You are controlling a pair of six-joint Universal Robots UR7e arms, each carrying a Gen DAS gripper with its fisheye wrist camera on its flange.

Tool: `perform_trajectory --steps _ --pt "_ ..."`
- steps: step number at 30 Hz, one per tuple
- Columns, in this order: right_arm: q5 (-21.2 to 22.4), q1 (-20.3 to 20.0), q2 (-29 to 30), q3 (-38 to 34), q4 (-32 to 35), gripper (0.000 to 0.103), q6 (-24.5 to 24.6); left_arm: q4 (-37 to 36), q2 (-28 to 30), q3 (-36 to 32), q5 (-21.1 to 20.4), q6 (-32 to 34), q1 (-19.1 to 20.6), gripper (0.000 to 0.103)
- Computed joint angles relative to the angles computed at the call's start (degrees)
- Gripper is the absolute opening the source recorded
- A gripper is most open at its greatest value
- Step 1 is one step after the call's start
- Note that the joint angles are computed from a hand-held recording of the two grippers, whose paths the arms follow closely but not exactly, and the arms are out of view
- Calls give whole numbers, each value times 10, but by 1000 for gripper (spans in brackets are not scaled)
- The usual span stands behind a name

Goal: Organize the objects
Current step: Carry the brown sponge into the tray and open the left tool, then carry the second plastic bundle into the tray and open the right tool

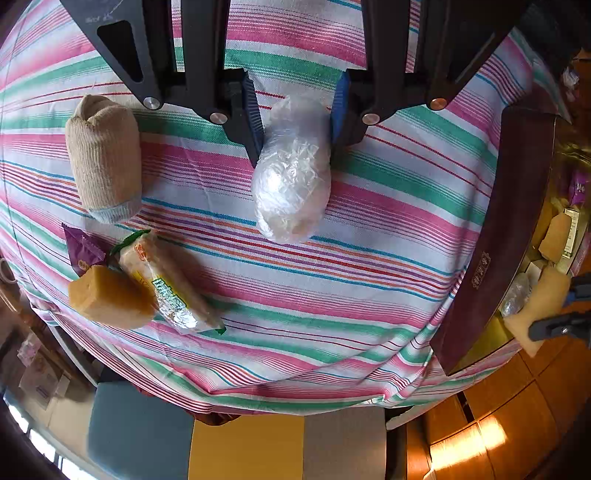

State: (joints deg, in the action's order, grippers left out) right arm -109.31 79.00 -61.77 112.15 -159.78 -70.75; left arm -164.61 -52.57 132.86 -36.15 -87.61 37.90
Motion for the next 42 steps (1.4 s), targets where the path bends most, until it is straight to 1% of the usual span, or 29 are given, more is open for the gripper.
perform_trajectory --steps 1,5,7,10,12,14,16,20,21,23,24,26,29,32,36,38,41,42 --pt "0 0 0 0 0 33 0 -4 2 -5 -2 4 11 54" --pt "0 0 0 0 0 33 0 32 7 -26 -10 -7 50 54" --pt "0 0 0 0 0 33 0 85 4 -35 0 -41 62 54" --pt "0 0 0 0 1 33 0 92 6 -41 10 -25 73 56" --pt "0 0 0 0 0 33 0 85 6 -42 5 -12 79 57" --pt "0 0 0 0 0 33 -1 85 3 -41 -3 -10 81 58" --pt "0 0 0 0 0 34 -1 103 0 -41 -3 -21 77 61" --pt "0 0 1 -1 1 34 0 87 4 -36 4 -11 65 69" --pt "0 0 0 -1 1 34 0 85 4 -36 6 -4 63 74" --pt "0 1 1 -1 1 34 0 89 2 -40 8 8 59 78" --pt "0 0 1 -1 1 34 0 95 0 -42 13 7 56 78" --pt "0 1 2 -1 0 34 1 110 -5 -42 25 -3 44 78" --pt "1 2 2 0 -2 34 0 203 -18 -49 42 -45 17 78" --pt "1 2 3 -1 -4 34 -1 289 -30 -44 47 -102 -26 78" --pt "2 2 5 -3 -4 34 -2 374 -30 -30 27 -179 -89 78" --pt "2 2 5 -2 -6 34 -5 424 -23 -32 13 -218 -113 78" --pt "2 1 5 2 -15 34 -8 533 -10 -51 -19 -287 -151 78" --pt "3 2 5 2 -16 34 -9 559 -5 -57 -29 -299 -161 78"
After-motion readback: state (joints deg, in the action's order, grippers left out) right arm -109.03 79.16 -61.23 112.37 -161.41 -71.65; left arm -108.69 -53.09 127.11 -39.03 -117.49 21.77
